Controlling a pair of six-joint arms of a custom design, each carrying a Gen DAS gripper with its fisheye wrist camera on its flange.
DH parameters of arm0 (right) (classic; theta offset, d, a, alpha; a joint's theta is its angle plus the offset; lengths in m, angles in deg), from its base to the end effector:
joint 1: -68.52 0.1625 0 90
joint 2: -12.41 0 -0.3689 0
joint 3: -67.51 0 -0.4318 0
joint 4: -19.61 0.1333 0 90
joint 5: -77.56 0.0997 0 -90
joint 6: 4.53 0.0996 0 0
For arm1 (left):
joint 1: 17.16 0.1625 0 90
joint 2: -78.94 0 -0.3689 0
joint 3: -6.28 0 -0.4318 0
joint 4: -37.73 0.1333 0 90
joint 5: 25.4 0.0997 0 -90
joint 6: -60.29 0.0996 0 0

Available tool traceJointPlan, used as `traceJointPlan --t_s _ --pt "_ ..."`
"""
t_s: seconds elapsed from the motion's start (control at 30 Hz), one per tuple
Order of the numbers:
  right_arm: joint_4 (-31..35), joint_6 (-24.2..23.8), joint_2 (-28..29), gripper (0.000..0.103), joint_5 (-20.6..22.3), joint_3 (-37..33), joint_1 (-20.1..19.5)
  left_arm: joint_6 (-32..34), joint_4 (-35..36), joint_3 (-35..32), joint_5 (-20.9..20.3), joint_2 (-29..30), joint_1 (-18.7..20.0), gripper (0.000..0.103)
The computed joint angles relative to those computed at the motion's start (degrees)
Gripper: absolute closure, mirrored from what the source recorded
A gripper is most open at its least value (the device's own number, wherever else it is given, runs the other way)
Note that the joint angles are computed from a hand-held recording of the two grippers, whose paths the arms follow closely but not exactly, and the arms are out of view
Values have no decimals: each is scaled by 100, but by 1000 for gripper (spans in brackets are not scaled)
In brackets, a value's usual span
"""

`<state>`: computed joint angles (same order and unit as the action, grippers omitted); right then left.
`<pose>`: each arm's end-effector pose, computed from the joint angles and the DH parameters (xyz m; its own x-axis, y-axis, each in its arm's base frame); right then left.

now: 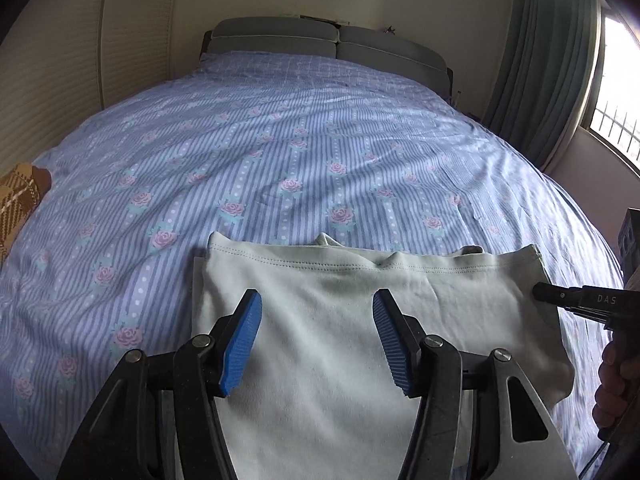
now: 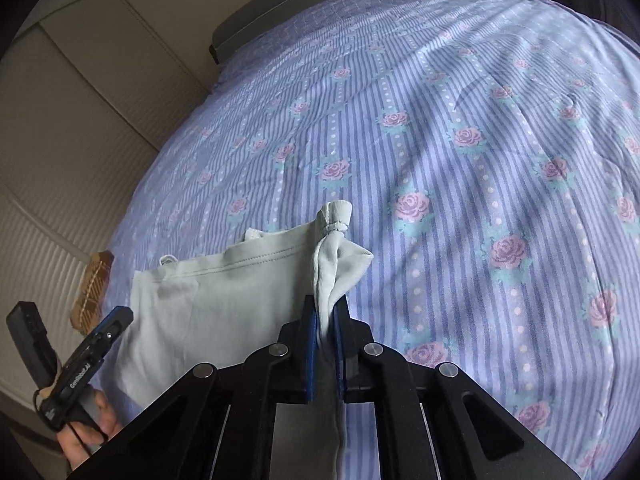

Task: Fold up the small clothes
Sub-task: 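Grasp the shirt side with the right tool and fold it across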

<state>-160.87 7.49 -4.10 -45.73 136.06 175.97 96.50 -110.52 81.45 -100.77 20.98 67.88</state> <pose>0.2997 -0.6911 -0.0763 -0.9289 0.2288 0.2910 -0.0424 0.7152 -0.6976 0.0933 -0.7576 0.3402 -0.7508 0.3781 -0.5416 0.6305 0.6545 -0.4172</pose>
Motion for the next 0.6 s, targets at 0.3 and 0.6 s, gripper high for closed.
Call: traceJointPlan --t_s 0.3,0.6 --pt "657 142 473 95 -975 -1021 675 186 47 -116 -105 -273 15 46" --pt "2453 337 2044 95 -1752 -3831 1163 175 315 -662 -222 -315 196 46"
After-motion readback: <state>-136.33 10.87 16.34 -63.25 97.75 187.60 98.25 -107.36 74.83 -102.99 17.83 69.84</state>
